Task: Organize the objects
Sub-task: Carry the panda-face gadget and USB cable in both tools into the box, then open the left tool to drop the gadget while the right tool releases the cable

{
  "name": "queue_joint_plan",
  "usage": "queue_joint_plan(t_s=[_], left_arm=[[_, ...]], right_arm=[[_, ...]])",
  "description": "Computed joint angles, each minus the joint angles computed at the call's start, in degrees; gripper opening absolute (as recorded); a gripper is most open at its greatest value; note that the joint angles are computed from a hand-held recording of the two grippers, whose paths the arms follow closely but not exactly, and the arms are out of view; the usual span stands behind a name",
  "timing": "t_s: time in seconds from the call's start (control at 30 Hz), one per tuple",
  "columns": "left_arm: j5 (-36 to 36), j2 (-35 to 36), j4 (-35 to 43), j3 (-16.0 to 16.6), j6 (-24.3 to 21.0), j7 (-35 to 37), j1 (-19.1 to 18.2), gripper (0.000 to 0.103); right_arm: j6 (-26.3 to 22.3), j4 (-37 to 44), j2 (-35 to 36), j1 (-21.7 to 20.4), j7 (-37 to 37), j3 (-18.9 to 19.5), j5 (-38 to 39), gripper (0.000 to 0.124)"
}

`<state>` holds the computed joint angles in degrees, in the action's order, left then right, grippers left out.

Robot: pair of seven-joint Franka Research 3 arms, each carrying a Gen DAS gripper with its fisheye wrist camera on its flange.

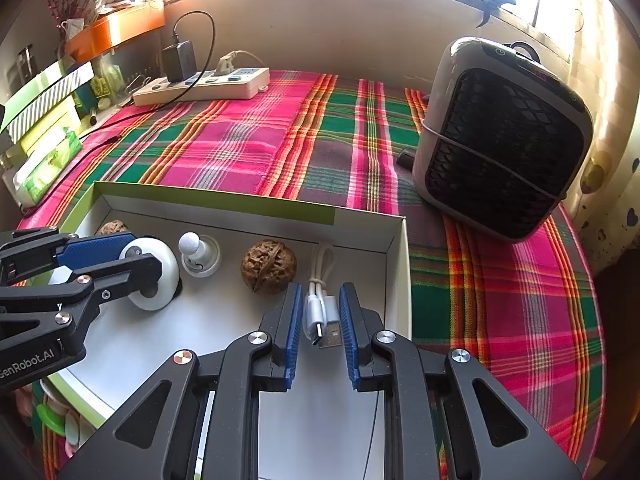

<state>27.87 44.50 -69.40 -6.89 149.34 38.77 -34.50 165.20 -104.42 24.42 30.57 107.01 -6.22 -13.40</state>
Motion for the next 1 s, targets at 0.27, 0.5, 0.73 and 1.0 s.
queue_joint_plan(t_s=[0.27, 0.5, 0.73, 1.0], left_arm=[[0.4, -0.5, -0.5, 0.2, -0.2, -0.7, -0.2, 0.036], [1.6, -2.5, -3.4, 0.6, 1.5, -2.6, -0.3, 0.036], [3.8, -5.7, -7.8, 1.0, 3.6, -5.5, -0.7, 0.037], [9.3, -11.3, -15.5, 2.4, 7.1, -12.3, -1.5, 0.037]], right_arm=[[0.3, -0.6, -0.5, 0.4, 0.6, -0.4, -0.4, 0.028], [0.7, -1.6, -1.4, 1.0, 2.3, -1.0, -1.9, 0.028], [2.0, -4.0, -3.6, 2.1, 5.3, -1.8, -4.4, 0.034], [4.2, -8.5, -7.3, 3.5, 11.4, -3.0, -9.3, 0.035]])
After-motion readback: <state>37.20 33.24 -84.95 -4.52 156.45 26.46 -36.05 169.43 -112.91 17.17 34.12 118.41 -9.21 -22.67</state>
